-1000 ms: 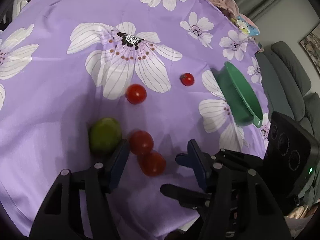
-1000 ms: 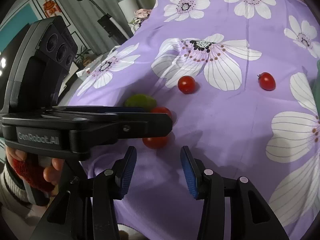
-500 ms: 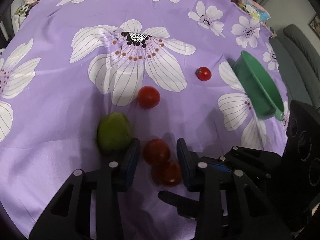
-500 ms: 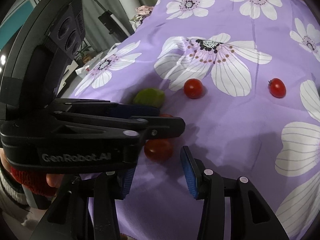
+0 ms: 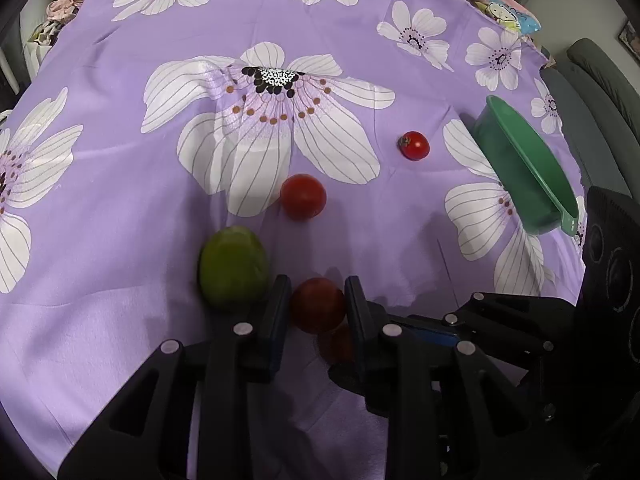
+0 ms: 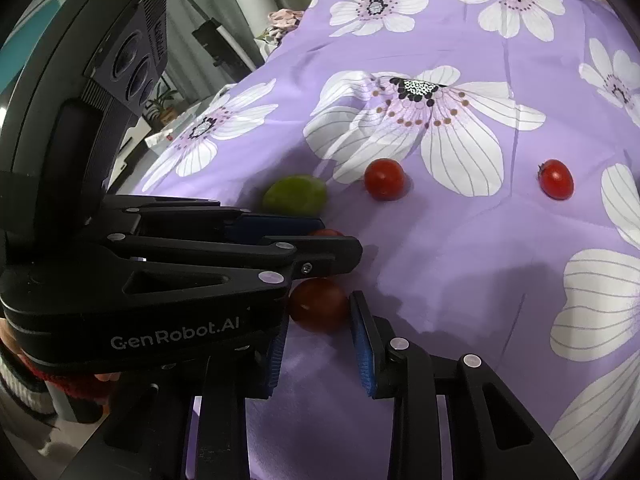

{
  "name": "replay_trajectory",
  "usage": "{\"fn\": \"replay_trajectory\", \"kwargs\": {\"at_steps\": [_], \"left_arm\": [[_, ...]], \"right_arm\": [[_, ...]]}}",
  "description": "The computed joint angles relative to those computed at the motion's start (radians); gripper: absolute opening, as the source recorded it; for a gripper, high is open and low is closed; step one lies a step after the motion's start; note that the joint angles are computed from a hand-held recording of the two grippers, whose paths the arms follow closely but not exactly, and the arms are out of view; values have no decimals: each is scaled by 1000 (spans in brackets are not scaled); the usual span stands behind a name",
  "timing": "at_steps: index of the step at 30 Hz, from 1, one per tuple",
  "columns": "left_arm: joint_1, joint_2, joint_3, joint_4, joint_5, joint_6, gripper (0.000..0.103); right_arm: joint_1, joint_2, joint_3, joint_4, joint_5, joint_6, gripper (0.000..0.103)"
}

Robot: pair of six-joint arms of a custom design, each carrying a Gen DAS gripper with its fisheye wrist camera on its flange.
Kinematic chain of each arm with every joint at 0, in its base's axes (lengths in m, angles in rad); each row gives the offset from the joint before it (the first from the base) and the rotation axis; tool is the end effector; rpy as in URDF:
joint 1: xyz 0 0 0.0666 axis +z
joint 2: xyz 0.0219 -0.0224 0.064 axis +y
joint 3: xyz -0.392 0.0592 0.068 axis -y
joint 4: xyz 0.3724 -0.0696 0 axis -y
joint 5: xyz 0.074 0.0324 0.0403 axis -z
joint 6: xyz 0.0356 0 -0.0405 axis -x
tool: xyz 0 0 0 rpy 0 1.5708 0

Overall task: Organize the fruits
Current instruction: 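Close both grippers together around a red cherry tomato, then lift the held cherry tomato with both grippers off the tablecloth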

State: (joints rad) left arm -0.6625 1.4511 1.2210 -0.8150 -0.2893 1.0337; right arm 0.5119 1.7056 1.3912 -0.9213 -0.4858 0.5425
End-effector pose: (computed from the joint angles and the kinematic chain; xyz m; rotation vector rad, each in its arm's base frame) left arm 0.3681 -0.2748 0.3494 -0.5731 2.5066 -0.2710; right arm 0.4546 0.2741 0.2951 -1.4703 2.2984 0.6684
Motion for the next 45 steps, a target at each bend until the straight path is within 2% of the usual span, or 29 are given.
{"fn": "replay_trajectory", "kwargs": {"at_steps": [45], "left_arm": [[-29,23,41,-33,-24,-2,27]], "right_arm": [[-49,-36,-14,10,16,-16,32]]}}
